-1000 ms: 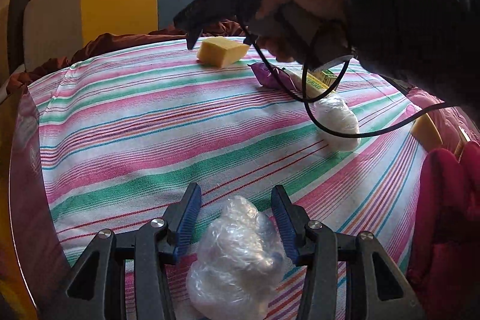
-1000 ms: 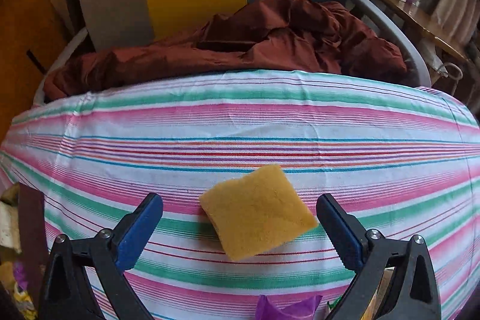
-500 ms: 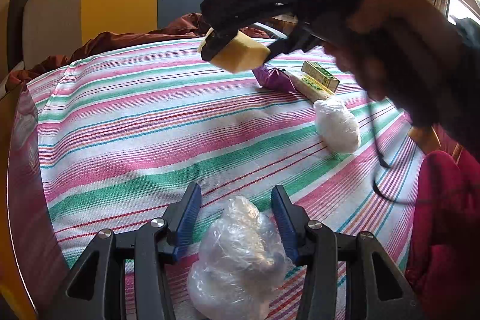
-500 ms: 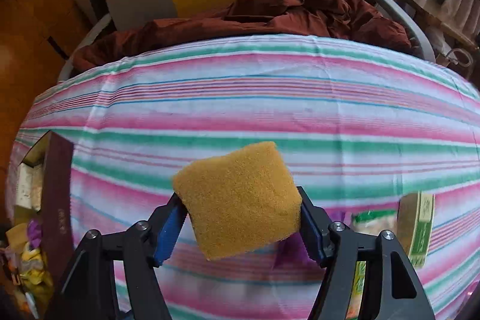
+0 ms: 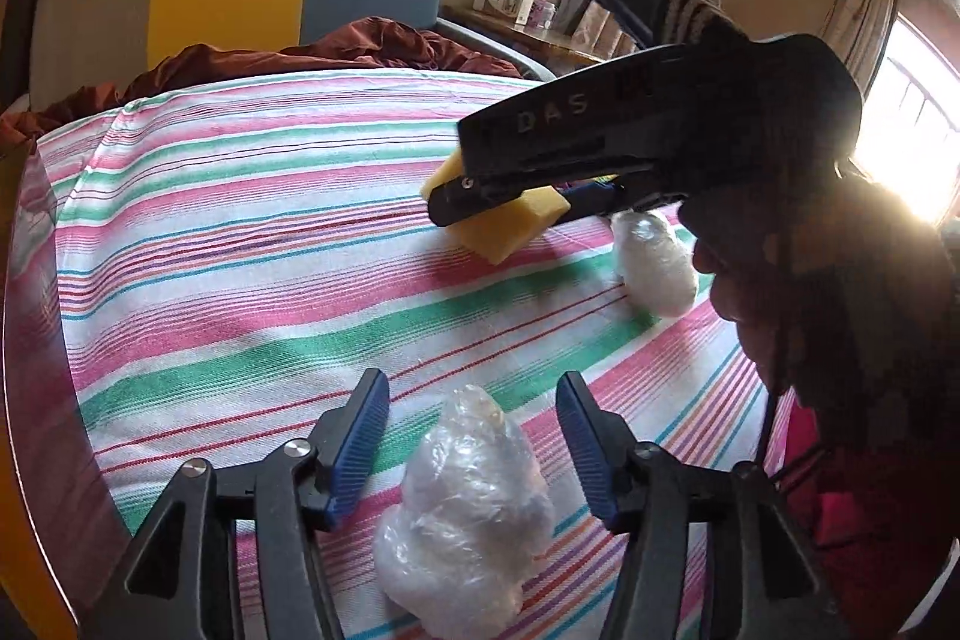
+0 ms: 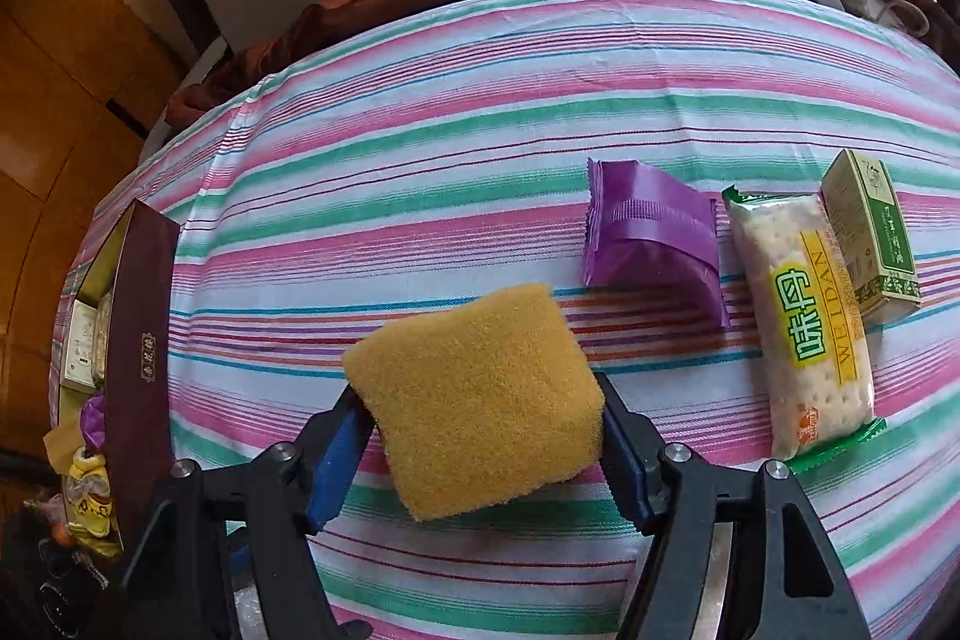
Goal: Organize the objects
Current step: 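Carry the white bundle with the left gripper into the gold tray and release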
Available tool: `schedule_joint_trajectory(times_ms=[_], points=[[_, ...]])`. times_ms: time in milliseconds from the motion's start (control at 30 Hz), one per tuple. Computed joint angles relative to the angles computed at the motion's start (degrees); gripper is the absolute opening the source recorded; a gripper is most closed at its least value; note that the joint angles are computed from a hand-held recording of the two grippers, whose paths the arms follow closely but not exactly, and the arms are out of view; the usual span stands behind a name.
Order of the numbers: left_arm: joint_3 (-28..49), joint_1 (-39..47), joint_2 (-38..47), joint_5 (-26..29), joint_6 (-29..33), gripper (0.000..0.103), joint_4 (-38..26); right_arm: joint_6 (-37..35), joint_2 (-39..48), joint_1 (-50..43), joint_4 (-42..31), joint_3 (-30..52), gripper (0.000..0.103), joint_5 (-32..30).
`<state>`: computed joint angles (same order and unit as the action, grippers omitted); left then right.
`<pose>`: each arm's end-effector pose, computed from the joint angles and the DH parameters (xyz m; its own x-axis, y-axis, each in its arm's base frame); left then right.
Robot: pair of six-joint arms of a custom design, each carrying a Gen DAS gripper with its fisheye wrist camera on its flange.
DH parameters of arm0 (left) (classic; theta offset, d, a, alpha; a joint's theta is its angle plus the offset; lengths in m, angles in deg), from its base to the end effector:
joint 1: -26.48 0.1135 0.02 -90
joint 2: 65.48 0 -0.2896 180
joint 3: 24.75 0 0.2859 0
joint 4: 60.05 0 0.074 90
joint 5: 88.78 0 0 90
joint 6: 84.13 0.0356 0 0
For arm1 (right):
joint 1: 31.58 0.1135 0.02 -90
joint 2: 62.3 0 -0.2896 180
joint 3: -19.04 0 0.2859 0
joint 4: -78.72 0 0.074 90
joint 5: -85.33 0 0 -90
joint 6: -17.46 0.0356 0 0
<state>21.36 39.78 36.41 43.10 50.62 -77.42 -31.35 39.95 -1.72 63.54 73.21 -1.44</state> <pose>0.2678 0.0389 0.0643 -0.6495 0.3851 -0.6557 0.6678 0.7012 -0.2497 0.2800 0.1585 0.0859 -0.8957 0.2439 -0.3717 0.1525 0.9539 0.2584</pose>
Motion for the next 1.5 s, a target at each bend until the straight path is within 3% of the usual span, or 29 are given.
schedule_joint_trajectory(times_ms=[167, 367, 433, 500, 800, 1033, 1167, 1333, 1500], points=[[0.01, -0.10, -2.96, -2.38, 1.44, 0.064, -5.05, -2.70, 1.85, 1.51, -2.37, 2.33, 0.073, 2.57], [-4.90, 0.32, -8.40, -7.43, 6.02, 0.064, -2.75, -3.60, 1.72, 1.12, -3.39, 2.75, 0.073, 2.23], [-5.98, -1.46, -8.50, -9.72, 4.90, 0.057, 0.67, -3.84, 1.93, 1.35, -3.87, 3.12, 0.073, 2.60], [-7.27, -2.17, -9.53, -11.33, 4.47, 0.037, 2.92, -4.10, 2.09, 1.67, -4.23, 3.34, 0.073, 3.15], [-10.39, 0.75, -13.48, -10.94, 7.50, 0.034, 2.24, -5.42, 3.35, 3.50, -3.94, 4.75, 0.071, 4.70], [-11.63, 4.33, -18.96, -7.39, 12.00, 0.034, -3.29, -6.08, 4.74, 4.83, -4.65, 5.39, 0.071, 7.32], [-9.36, 7.38, -21.84, -3.87, 13.93, 0.034, -10.22, -6.13, 5.47, 5.92, -5.59, 6.19, 0.071, 9.32], [-4.12, 14.12, -23.65, 1.48, 17.42, 0.034, -21.20, -5.97, 5.88, 6.71, -5.89, 6.50, 0.071, 10.77], [2.85, 20.51, -20.90, 4.06, 15.55, 0.034, -25.33, -6.34, 6.23, 7.04, -5.50, 6.58, 0.071, 11.61]])
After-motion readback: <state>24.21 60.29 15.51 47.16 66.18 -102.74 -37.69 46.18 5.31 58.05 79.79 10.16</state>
